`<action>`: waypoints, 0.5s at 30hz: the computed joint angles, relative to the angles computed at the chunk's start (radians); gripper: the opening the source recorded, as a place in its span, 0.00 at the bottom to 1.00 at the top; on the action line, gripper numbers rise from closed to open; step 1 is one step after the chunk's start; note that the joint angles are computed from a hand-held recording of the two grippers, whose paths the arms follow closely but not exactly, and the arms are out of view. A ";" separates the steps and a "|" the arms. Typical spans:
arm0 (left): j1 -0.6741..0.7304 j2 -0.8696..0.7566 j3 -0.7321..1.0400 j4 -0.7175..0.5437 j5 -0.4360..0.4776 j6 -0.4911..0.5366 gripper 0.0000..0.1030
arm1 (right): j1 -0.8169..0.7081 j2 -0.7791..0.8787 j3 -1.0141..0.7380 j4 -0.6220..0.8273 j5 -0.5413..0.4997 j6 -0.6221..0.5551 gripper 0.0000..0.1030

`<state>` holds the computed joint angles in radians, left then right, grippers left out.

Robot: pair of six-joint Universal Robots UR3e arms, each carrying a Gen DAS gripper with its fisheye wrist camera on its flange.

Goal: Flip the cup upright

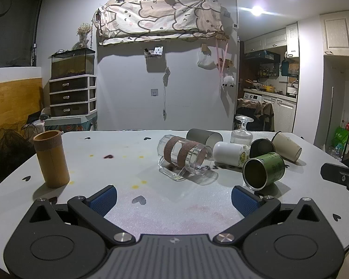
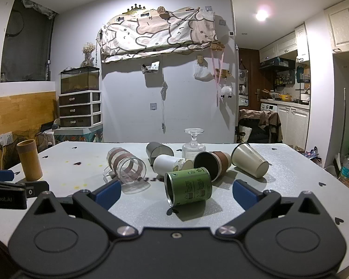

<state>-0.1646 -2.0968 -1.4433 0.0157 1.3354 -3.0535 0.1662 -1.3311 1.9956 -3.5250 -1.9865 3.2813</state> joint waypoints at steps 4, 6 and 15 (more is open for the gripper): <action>-0.001 -0.001 0.004 -0.005 0.002 0.000 1.00 | -0.002 0.000 0.001 0.000 0.002 -0.001 1.00; 0.000 -0.001 0.004 -0.005 0.002 0.000 1.00 | -0.001 0.000 0.000 0.001 0.001 -0.001 1.00; 0.001 0.002 -0.003 -0.002 0.003 0.002 1.00 | 0.000 0.001 0.000 0.000 0.001 -0.001 1.00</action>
<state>-0.1635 -2.0950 -1.4460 0.0135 1.3380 -3.0517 0.1662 -1.3298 1.9955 -3.5250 -1.9859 3.2803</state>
